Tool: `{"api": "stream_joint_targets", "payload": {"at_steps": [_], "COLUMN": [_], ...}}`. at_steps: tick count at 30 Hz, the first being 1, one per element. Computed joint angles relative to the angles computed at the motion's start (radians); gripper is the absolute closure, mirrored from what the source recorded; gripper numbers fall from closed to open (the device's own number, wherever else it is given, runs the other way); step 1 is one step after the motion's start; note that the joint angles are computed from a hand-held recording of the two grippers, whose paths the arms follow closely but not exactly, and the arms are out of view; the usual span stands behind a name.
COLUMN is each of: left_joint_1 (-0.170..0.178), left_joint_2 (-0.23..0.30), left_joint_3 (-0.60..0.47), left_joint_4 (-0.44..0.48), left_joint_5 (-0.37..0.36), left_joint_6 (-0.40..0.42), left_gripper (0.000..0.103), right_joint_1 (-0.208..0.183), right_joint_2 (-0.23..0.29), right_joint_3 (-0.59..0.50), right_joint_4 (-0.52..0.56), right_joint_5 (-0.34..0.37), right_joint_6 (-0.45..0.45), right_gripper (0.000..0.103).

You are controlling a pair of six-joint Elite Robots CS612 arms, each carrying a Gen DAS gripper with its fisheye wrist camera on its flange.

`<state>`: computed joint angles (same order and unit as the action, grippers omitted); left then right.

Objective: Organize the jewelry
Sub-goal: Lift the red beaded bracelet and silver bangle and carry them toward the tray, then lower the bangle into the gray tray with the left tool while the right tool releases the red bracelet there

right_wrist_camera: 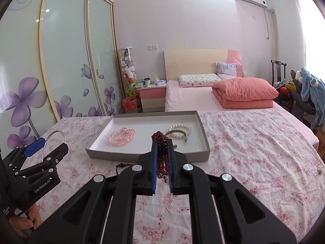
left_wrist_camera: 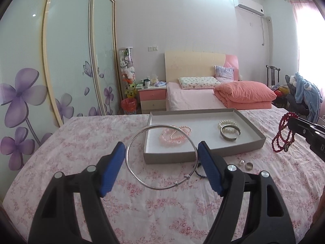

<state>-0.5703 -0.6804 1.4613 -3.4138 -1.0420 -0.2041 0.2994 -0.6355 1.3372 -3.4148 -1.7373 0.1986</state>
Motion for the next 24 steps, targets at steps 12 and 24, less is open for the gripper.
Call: {"api": "stream_joint_targets", "payload": {"at_steps": [12,24], "left_joint_1": [0.002,0.017], "left_joint_2": [0.004,0.048], "left_joint_3": [-0.022,-0.143], "left_joint_4": [-0.002,0.044], "left_joint_5": [-0.009,-0.021], "left_joint_6": [0.015,0.050], "left_gripper": [0.031,0.031], "right_joint_1": [-0.002,-0.014], "right_joint_2": [0.008,0.046], "right_joint_3": [-0.020,-0.120], "right_joint_4": [-0.024,-0.004], "right_joint_5": [-0.007,-0.014], "right_joint_6": [-0.022,-0.028], "right_gripper": [0.093,0.093]}}
